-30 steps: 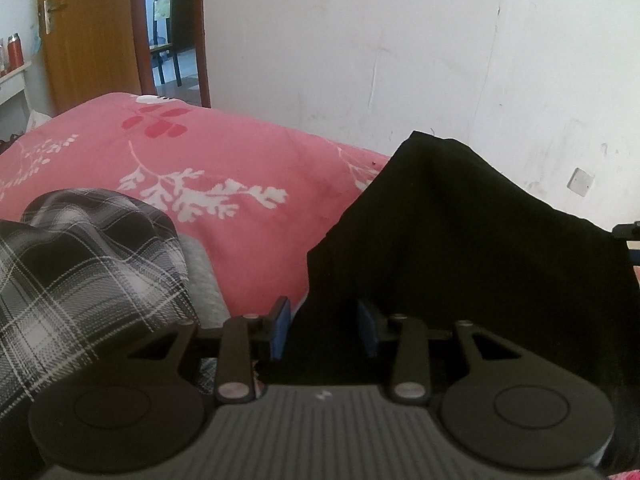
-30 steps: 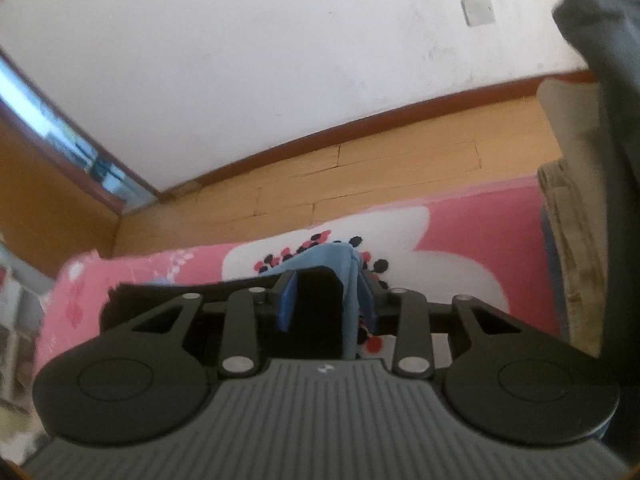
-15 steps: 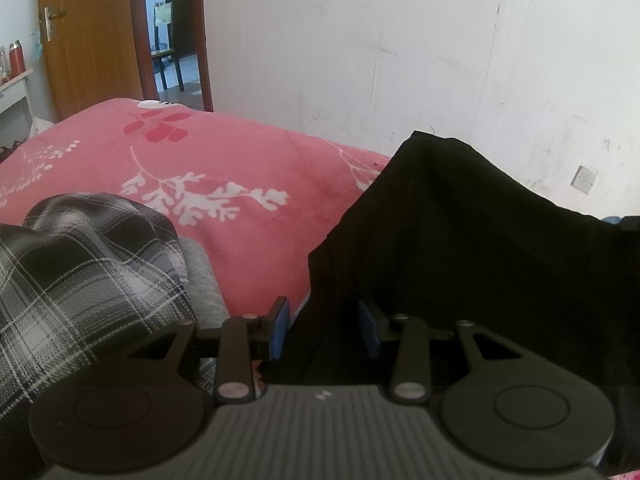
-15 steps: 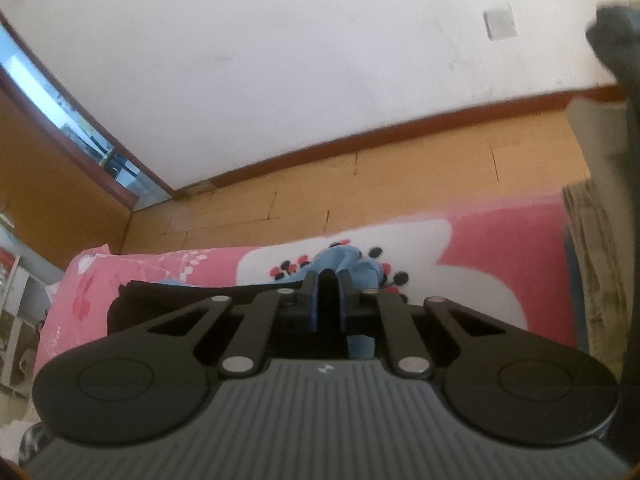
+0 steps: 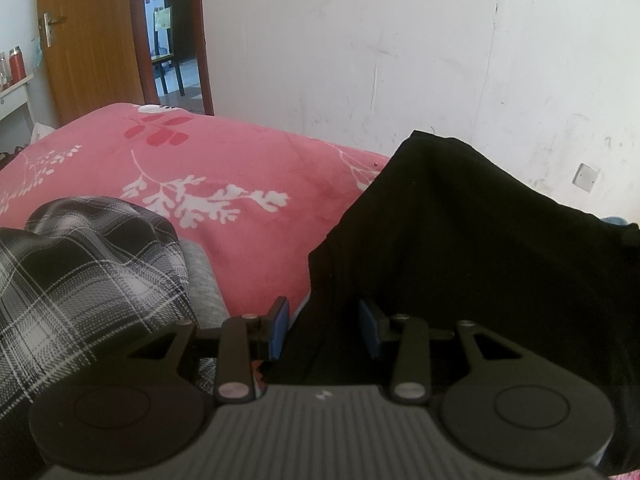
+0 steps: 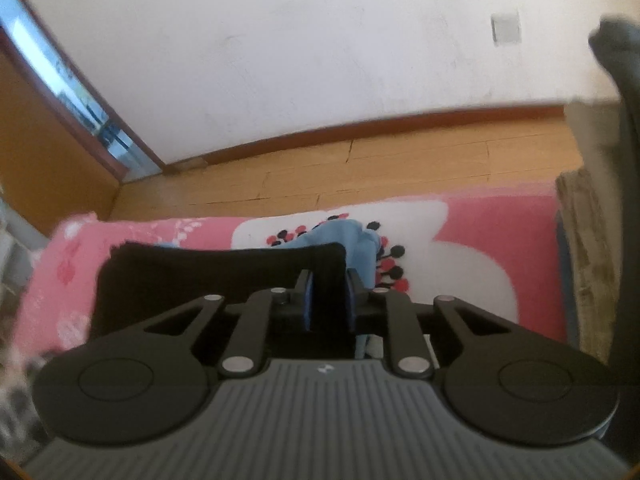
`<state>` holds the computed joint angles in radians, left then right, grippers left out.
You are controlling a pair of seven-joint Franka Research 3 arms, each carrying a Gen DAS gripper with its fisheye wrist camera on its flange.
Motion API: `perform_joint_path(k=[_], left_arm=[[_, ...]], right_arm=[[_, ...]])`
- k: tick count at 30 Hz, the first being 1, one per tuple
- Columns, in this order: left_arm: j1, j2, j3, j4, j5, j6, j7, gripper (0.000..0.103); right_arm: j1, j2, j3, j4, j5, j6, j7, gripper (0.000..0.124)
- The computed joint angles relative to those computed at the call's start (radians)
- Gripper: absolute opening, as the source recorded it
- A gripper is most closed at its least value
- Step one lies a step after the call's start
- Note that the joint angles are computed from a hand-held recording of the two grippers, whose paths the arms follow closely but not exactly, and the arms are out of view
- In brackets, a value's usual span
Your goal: Fold clothes
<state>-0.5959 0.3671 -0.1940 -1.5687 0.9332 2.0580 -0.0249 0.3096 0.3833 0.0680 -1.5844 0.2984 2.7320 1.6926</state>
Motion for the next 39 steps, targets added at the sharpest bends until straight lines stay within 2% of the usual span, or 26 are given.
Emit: perform_joint_path(k=[3,17,20,23,25,29,33,34,35,36,39], left_arm=[[0.0,0.002,0.0,0.002,-0.001,-0.001,0.003,0.041],[-0.006,0.01,0.003,0.01,0.006,-0.011,0.01,0.042],[-0.008,0.011,0.004,0.011,0.008,-0.013,0.01,0.042],[-0.008,0.01,0.004,0.01,0.009,-0.013,0.008,0.042],[-0.008,0.011,0.004,0.01,0.009,-0.014,0.01,0.042],[-0.008,0.011,0.004,0.011,0.008,-0.014,0.011,0.042],[-0.011,0.013,0.004,0.014,0.012,-0.021,0.012,0.043],[-0.012,0.014,0.005,0.014,0.014,-0.023,0.012,0.043],[-0.013,0.015,0.005,0.016,0.015,-0.026,0.011,0.043],[-0.014,0.017,0.005,0.019,0.015,-0.029,0.012,0.043],[-0.018,0.023,0.007,0.027,0.019,-0.039,0.013,0.043]], right_arm=[[0.036,-0.023,-0.023,-0.051,-0.082,0.069,-0.025,0.016],[0.138,-0.032,-0.123,-0.103,-0.37,0.188,-0.003,0.016],[0.179,-0.037,-0.174,-0.119,-0.453,0.218,0.035,0.016],[0.211,-0.042,-0.213,-0.131,-0.532,0.229,0.069,0.019],[0.212,-0.046,-0.212,-0.137,-0.56,0.23,0.071,0.022],[0.203,-0.043,-0.2,-0.13,-0.573,0.212,0.081,0.027],[0.142,-0.02,-0.14,-0.094,-0.467,0.18,0.073,0.027],[0.123,-0.015,-0.122,-0.086,-0.428,0.174,0.071,0.025],[0.101,-0.012,-0.1,-0.081,-0.378,0.173,0.068,0.011],[0.08,-0.009,-0.08,-0.075,-0.328,0.17,0.065,0.005],[0.031,-0.006,-0.029,-0.072,-0.2,0.201,0.042,0.004]])
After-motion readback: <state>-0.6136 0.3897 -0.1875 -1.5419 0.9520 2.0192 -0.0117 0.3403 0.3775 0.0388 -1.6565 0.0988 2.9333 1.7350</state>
